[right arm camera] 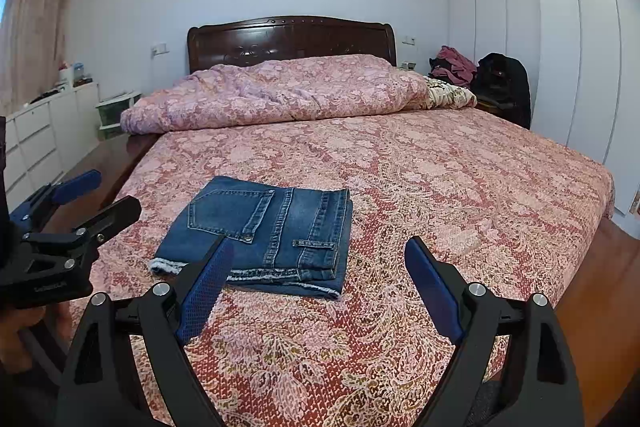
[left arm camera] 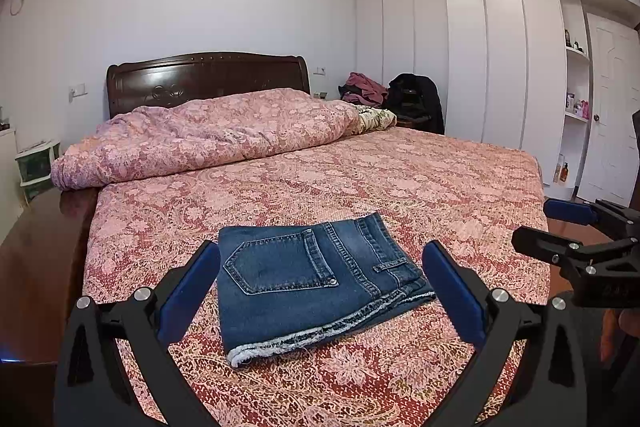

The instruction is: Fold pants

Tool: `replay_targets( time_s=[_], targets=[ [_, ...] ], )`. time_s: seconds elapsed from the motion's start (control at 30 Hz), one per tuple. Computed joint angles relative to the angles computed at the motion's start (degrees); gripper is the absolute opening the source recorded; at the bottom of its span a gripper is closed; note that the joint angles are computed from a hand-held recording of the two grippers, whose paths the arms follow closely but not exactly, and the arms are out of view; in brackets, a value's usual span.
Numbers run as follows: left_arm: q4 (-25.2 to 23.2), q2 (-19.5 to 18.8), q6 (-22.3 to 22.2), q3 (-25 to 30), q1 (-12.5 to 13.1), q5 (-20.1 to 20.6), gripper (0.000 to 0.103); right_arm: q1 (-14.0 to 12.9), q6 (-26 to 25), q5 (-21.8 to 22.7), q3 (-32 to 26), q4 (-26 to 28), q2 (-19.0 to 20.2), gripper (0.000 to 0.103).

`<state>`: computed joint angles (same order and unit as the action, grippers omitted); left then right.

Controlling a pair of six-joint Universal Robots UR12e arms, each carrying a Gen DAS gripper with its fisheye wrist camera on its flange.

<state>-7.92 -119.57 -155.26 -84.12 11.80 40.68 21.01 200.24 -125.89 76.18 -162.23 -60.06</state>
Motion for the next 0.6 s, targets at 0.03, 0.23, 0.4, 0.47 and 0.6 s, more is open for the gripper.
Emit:
replay_targets(
  time_s=[0.03,0.23,0.4,0.47,0.6],
  targets=[
    [0.03,-0.04,-0.05,0.06,0.00,0.04,0.101,0.00,0.03,0.08,0.01,-0.02,-0.01,0.086],
    [-0.28,0.05,0.10,0.03,-0.02,0.16,0.101,-0.11,-0.04,0.30,-0.07,0.06,0.02,0.086],
    [-0.05,-0.04,-0.06,0.09,0.03,-0.17,0.101,-0.19,-0.09,0.54,-0.19,0.19,0.11,0.086],
    [-0.37,-0.04,0.15,0.09,0.01,-0.07,0.101,-0.20,-0.07,0.61,-0.11,0.27,0.06,0.086],
    [-0.58,-0.08,0.11,0.17,0.02,-0.06,0.101,-0.19,-0.05,0.68,-0.17,0.45,0.12,0.086]
  ],
)
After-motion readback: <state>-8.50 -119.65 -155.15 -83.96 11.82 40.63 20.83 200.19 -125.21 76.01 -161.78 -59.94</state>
